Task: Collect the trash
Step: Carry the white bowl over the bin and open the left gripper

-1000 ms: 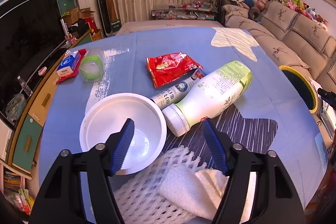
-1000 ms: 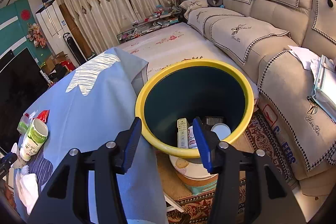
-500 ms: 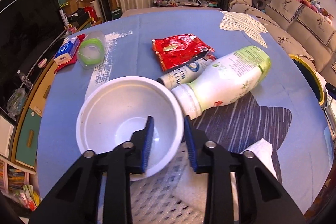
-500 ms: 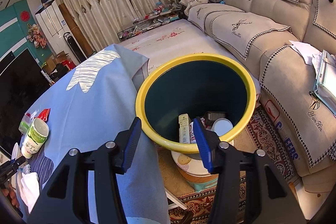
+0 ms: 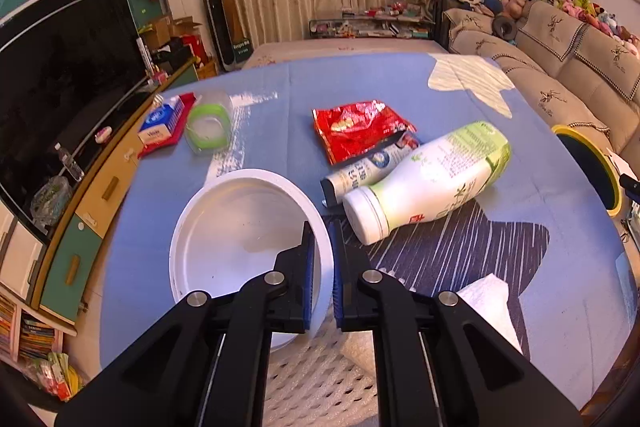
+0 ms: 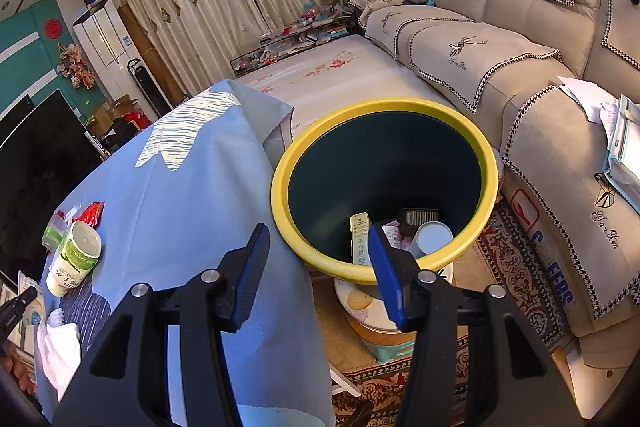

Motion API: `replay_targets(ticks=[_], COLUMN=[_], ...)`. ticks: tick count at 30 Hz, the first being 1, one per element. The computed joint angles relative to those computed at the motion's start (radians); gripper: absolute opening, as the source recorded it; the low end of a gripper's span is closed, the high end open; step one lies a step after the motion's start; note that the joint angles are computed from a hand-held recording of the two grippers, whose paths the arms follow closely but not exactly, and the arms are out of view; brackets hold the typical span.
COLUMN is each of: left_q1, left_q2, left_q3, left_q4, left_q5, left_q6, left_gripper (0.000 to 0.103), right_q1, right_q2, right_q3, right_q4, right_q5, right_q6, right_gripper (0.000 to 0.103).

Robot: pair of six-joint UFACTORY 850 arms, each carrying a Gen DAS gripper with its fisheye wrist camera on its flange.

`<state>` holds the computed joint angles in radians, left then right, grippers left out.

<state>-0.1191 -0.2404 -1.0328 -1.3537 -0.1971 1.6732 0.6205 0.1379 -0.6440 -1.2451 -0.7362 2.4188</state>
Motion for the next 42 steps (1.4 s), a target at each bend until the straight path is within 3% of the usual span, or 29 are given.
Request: replay_targets(ticks=[9,16,22,29,37,42], left_q1=[-0.023,-0.113,-0.229,-0.417,-0.606,-0.679], left_q2=[0.087,0.118,0.111,0.036,-0.148,-0.31], left_q3=[0.044,0.034,-0.015,-0.12,-0.297,-0.46], left_q4=[-0.191,-0.225,-0.13,0.042,0.255,0.535], left_q5=[-0.045,-0.082,-0.136,-0.157,-0.139,-0.174], left_q6=[0.181,0.215,0.121,-0.044,-0.285,-0.574], left_gripper=[0.008,0.008,0.008,0.008,0.008,0.008], right_q1=[0.031,0.059,0.083,0.094,0.073,0.05], right_q2=[0.031,0.073,0.136,0.226,0.295,0.312], right_q3=[0.021,0.054,0.112,0.201,0.277,0.307], right_q4=[0.015,0.05,0.097,0.15,0.174,0.183], right_q5=[-0.059,-0.129,-0.201,-0.254,-0.23,-0.198], right_q6=[0.019,0.023,0.046,0.095,0.12,0.123], right_gripper=[0.049,0.049,0.049,0.05,0.052,0.052])
